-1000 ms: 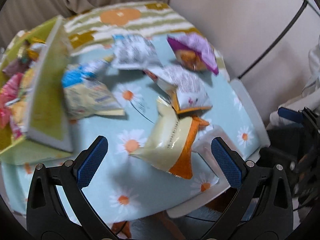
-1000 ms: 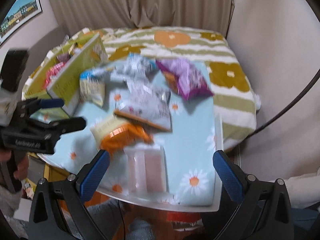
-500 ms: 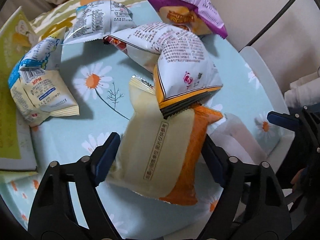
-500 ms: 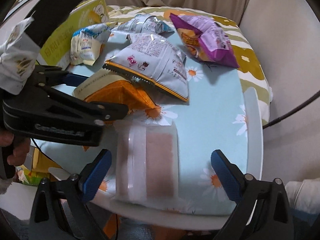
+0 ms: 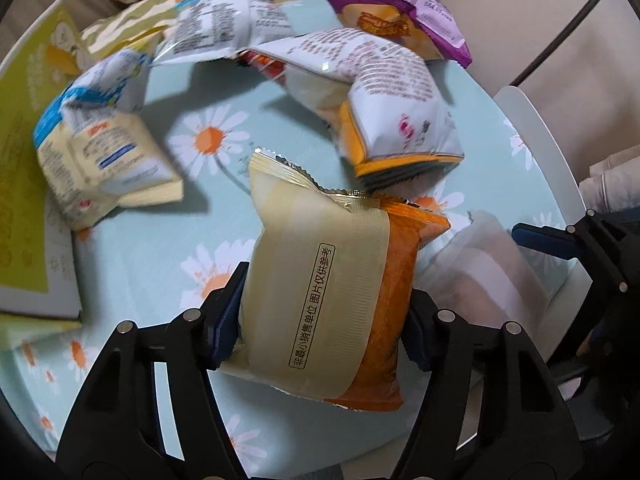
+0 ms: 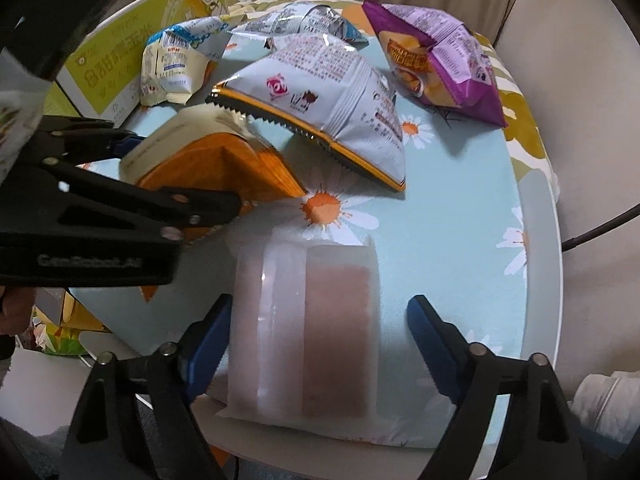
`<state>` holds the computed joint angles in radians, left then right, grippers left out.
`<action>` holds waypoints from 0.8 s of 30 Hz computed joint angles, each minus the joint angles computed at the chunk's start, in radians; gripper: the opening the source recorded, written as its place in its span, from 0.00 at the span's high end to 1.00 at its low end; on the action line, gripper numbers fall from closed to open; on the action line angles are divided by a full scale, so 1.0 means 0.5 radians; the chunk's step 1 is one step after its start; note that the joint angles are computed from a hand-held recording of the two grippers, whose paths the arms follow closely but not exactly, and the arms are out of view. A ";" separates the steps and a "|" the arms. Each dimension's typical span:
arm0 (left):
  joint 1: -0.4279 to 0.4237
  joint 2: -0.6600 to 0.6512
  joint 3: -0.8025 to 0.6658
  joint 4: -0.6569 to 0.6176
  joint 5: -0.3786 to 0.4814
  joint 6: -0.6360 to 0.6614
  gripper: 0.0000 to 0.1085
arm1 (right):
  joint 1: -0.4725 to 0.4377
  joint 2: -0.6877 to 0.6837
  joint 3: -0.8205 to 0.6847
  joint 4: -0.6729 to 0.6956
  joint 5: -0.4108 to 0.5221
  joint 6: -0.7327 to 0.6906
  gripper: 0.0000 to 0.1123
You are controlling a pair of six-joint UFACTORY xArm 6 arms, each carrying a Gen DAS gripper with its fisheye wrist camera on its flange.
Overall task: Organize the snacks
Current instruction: 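Grasp the cream-orange bag with left tool while right tool grasps clear pink pack, then carry both items into the cardboard box and open both tools to release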
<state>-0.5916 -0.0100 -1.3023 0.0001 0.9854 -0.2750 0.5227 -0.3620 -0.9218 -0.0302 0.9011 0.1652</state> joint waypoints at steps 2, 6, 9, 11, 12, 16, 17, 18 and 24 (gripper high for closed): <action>0.014 -0.038 0.039 0.008 0.003 -0.027 0.42 | 0.004 0.013 -0.004 0.012 -0.002 -0.010 0.33; 0.053 -0.129 0.138 0.012 -0.003 -0.081 0.43 | 0.019 0.027 0.002 0.018 -0.021 0.000 0.42; 0.081 -0.189 0.200 0.008 -0.015 -0.119 0.43 | 0.046 0.025 0.007 -0.028 -0.030 0.025 0.46; 0.102 -0.225 0.236 0.010 -0.019 -0.136 0.43 | 0.052 0.035 -0.002 -0.037 -0.031 0.030 0.47; 0.121 -0.239 0.252 0.003 -0.026 -0.130 0.43 | 0.052 0.043 -0.009 -0.038 -0.030 0.032 0.47; 0.166 -0.315 0.292 0.016 -0.036 -0.142 0.43 | 0.044 0.054 -0.029 -0.042 -0.040 0.069 0.48; 0.160 -0.334 0.293 0.031 -0.029 -0.162 0.43 | 0.042 0.053 -0.040 -0.045 -0.038 0.076 0.48; 0.168 -0.359 0.295 0.039 -0.025 -0.169 0.43 | 0.041 0.051 -0.053 -0.050 -0.036 0.085 0.48; 0.184 -0.519 0.285 0.092 0.030 -0.256 0.43 | 0.061 0.050 -0.175 -0.087 -0.009 0.120 0.49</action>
<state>-0.4997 -0.2695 -1.1599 0.0460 1.0006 -0.4029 0.5532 -0.3369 -1.0094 -0.0737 0.8965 0.2252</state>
